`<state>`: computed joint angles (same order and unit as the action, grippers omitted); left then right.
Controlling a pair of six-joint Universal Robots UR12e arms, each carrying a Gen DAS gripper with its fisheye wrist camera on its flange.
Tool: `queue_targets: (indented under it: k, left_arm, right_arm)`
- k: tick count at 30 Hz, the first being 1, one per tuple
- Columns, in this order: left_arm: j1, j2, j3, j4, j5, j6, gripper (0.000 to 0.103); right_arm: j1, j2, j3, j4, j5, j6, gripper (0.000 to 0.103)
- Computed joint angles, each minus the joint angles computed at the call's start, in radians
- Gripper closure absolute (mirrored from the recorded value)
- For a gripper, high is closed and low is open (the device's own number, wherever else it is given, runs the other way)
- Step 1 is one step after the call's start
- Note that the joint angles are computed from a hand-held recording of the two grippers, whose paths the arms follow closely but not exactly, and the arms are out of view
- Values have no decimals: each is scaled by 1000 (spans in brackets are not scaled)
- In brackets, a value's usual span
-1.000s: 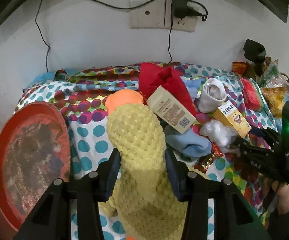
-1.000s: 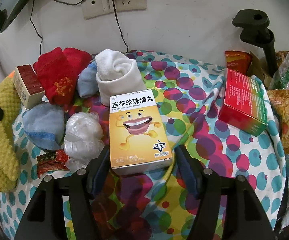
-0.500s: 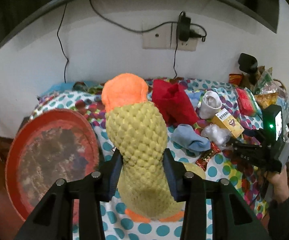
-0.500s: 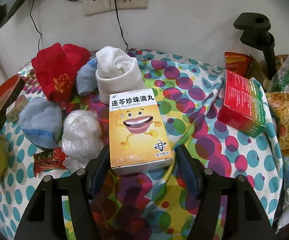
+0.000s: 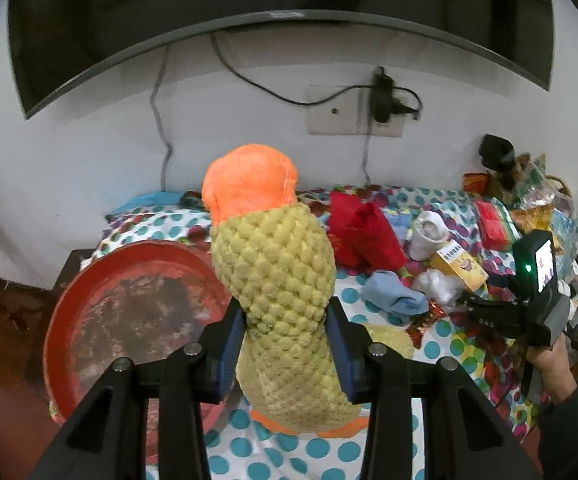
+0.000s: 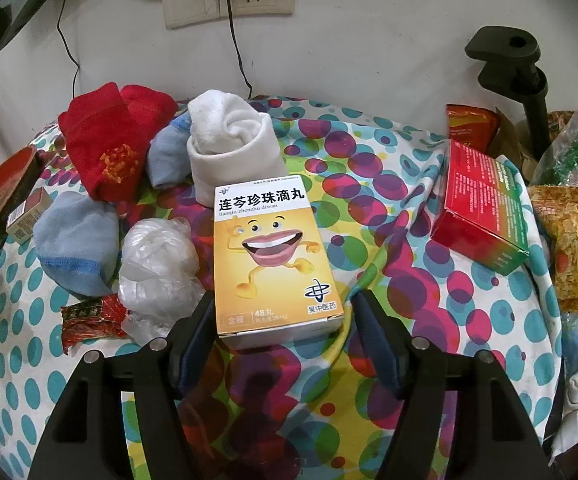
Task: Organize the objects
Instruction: 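Carry the duck over the red tray and release it with the left gripper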
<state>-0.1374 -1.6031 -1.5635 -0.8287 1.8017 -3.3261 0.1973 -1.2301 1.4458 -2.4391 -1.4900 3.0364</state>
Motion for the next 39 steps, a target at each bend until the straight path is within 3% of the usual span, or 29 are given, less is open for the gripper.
queue_targets:
  k: [7,11,18,23,28,39]
  left_arm:
    - [38,33,14,-46,54,-7,62]
    - [63,50,14,-62,133,-4,62]
    - [147,54,14,-186,162,-21,62]
    - [186,30,3,-214,222,-10,62]
    - [228,17,0,-246,151,-10,62]
    - [242,-39,5,-158,185,33,61]
  right_arm:
    - [0,0,0,0,1,-1,36]
    - [-1,-1,1,1,-2,1,34]
    - [-2,-2,2,1,-1,0,34]
    - [-1,-2,2,1,-3,2,34]
    - [-1,-2,2,1,-4,3,34]
    - [0,-1,1,3,-8,5,32]
